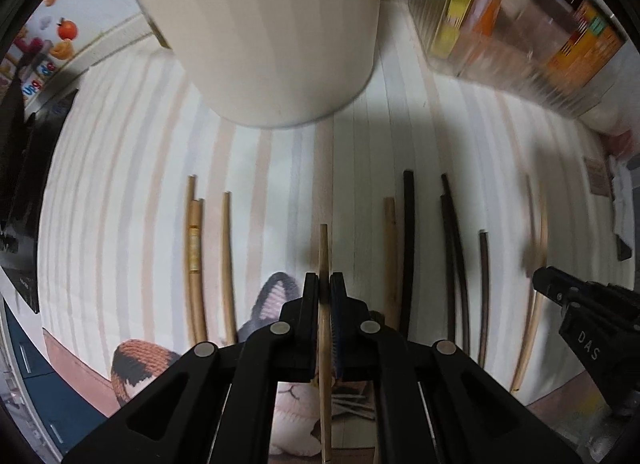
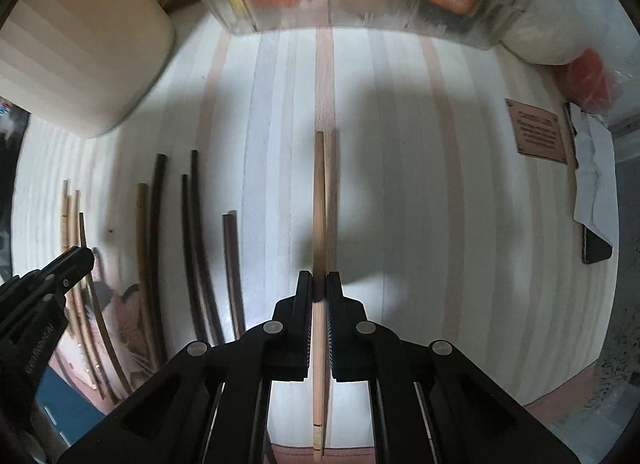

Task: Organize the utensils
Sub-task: 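Lift both held chopsticks and lower them into the beige holder's slots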

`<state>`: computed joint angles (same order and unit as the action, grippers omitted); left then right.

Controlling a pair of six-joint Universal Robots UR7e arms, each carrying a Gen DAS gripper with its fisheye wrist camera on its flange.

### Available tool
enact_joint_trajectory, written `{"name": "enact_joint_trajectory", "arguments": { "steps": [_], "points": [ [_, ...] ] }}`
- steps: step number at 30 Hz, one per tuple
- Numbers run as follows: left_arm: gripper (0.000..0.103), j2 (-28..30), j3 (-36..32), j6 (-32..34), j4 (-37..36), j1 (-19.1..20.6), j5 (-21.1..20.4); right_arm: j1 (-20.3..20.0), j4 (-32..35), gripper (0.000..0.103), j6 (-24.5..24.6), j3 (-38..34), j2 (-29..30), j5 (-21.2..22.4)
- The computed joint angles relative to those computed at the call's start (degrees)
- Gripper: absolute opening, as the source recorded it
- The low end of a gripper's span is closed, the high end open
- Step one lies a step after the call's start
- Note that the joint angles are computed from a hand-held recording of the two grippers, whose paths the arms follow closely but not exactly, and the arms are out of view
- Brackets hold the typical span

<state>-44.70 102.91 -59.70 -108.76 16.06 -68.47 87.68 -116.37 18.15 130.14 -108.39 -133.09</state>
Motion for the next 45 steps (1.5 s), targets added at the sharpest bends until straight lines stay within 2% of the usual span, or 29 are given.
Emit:
{"name": "enact_joint_trajectory", "arguments": {
  "steps": [8, 16, 23, 31, 38, 45],
  "points": [
    [0.003, -6.1, 1.4, -3.4, 0.6, -3.9, 0.9, 3.0, 0.8, 0.007, -1.4, -0.3, -9.3, 2.7],
    [0.003, -8.7, -0.5, -5.2, 1.7, -4.7, 3.5, 10.0, 2.4, 0.007, 1.6, -4.0, -11.3, 3.5],
    [0.003, -11.0, -3.2, -6.1, 2.7, -6.2, 9.4, 17.4, -3.5, 0.007, 1.6, -8.6, -5.3, 3.6],
    [0.003, -12.5, -8.9, -4.3, 3.0, -7.4, 18.5, 24.0, -8.2, 0.007, -1.7, -17.4, 3.5, 1.6],
    [0.003, -13.3, -13.5, 0.1, 2.0, -7.3, 22.8, 27.1, -10.9, 0.007, -3.7, -26.1, 10.3, 0.2],
    [0.003, -13.2, -18.6, 9.0, -1.8, -5.6, 26.2, 28.7, -18.3, 0.007, -6.5, -33.1, 17.6, -2.1]
  ]
}}
